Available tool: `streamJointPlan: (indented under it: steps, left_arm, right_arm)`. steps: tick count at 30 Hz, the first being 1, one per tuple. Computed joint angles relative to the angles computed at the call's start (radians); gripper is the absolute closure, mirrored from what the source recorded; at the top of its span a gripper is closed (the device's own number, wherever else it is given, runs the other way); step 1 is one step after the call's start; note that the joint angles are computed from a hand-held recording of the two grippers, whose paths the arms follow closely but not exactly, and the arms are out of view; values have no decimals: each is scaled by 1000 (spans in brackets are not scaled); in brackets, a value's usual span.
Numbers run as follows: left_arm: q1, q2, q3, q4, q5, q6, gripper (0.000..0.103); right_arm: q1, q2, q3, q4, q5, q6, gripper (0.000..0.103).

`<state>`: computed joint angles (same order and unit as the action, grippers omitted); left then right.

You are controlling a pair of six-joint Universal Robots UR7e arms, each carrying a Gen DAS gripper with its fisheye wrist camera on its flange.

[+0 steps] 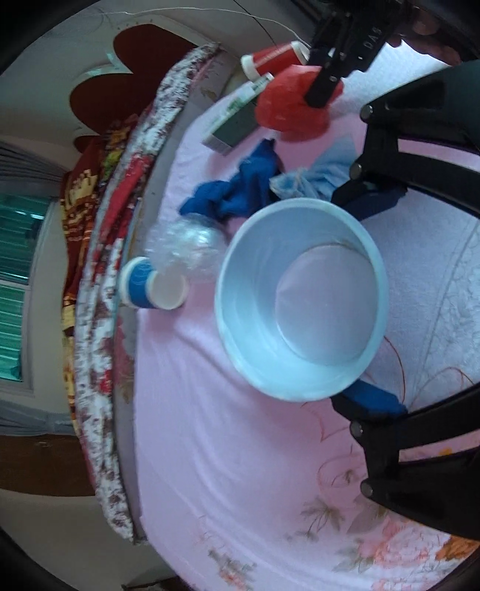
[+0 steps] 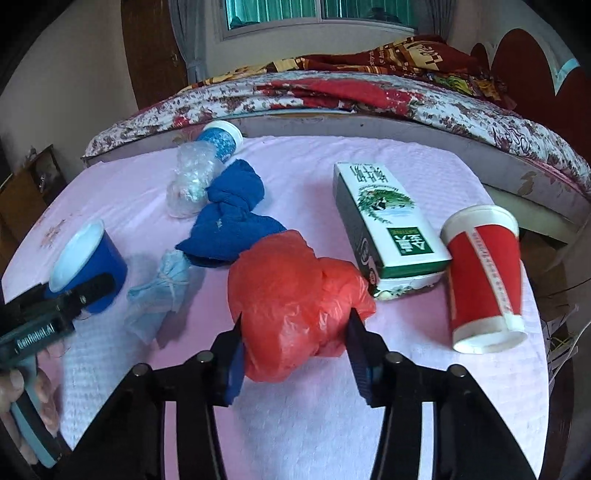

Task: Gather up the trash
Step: 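Grasp the red plastic bag with the right tool while the left tool grasps the blue cup, then carry the red bag and blue cup over the black bucket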

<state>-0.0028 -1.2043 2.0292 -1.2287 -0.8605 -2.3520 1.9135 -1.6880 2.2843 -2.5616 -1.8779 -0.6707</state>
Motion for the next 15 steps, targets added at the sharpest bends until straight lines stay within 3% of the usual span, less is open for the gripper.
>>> streamJointPlan:
  steps: [7, 15]
  left_arm:
    - [-40, 61, -80, 40, 25, 44, 27]
    - [-62, 185, -163, -89, 87, 230, 27]
  right_arm:
    - [-10, -155, 9, 84, 55, -51, 55]
    - [-102, -375, -16, 220, 105, -126, 55]
